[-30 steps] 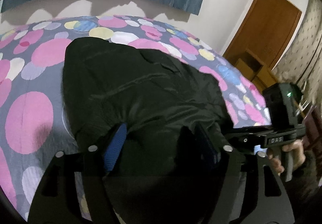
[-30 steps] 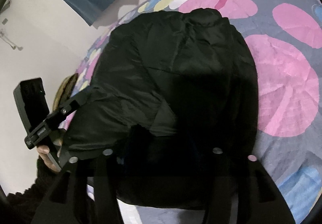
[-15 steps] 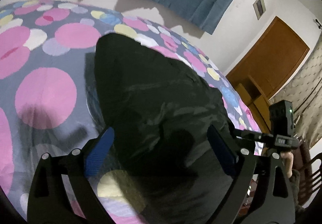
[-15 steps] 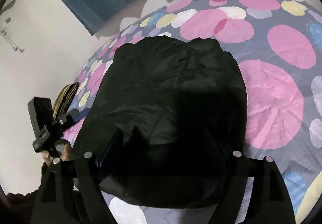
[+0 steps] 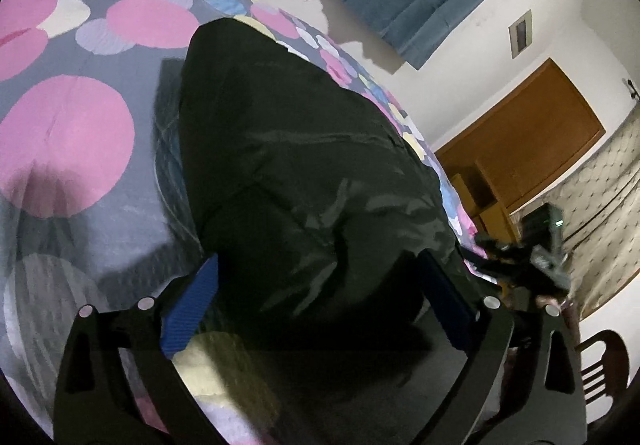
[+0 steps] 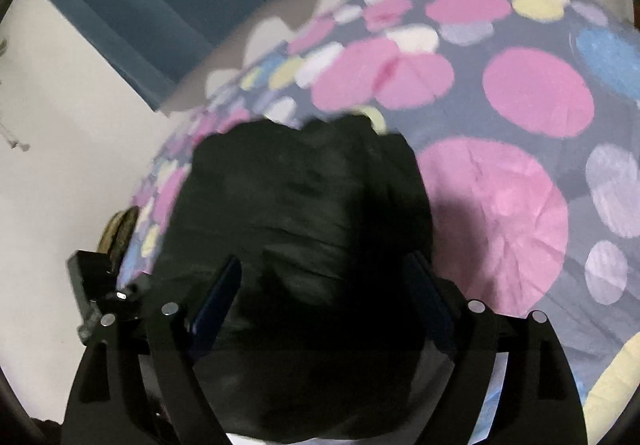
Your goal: Fold large clothes
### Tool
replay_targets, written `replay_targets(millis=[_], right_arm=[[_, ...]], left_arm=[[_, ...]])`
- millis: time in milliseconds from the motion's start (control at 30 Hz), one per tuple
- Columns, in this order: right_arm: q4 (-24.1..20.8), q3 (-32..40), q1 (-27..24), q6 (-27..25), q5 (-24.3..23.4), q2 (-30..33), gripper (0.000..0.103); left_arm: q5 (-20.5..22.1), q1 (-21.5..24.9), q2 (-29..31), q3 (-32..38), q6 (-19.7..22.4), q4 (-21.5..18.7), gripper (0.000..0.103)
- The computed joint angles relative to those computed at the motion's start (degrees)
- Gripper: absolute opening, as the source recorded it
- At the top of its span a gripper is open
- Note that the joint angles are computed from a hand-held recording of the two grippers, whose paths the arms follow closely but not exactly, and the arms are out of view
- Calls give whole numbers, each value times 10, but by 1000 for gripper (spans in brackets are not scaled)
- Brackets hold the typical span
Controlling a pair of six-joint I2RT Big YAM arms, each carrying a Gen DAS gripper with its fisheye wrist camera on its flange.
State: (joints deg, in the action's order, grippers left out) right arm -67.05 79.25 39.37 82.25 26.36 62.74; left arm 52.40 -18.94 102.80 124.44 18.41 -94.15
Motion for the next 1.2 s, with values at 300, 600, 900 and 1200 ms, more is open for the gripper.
replay_targets(millis=[300, 600, 900, 1200], right_arm=[[91, -84, -37, -5, -77, -20, 92], [186, -116, -44, -27, -107, -19, 93], [187, -87, -42, -46, -105, 12, 92], [195, -70, -46, -56, -113, 31, 92]], left_arm=[[-4, -7, 1, 0, 3, 7, 100], [-21, -12, -6, -8, 14, 12, 100], [-19, -8, 3, 8, 22, -6, 100], [-27, -1, 9, 19, 26, -9, 100]])
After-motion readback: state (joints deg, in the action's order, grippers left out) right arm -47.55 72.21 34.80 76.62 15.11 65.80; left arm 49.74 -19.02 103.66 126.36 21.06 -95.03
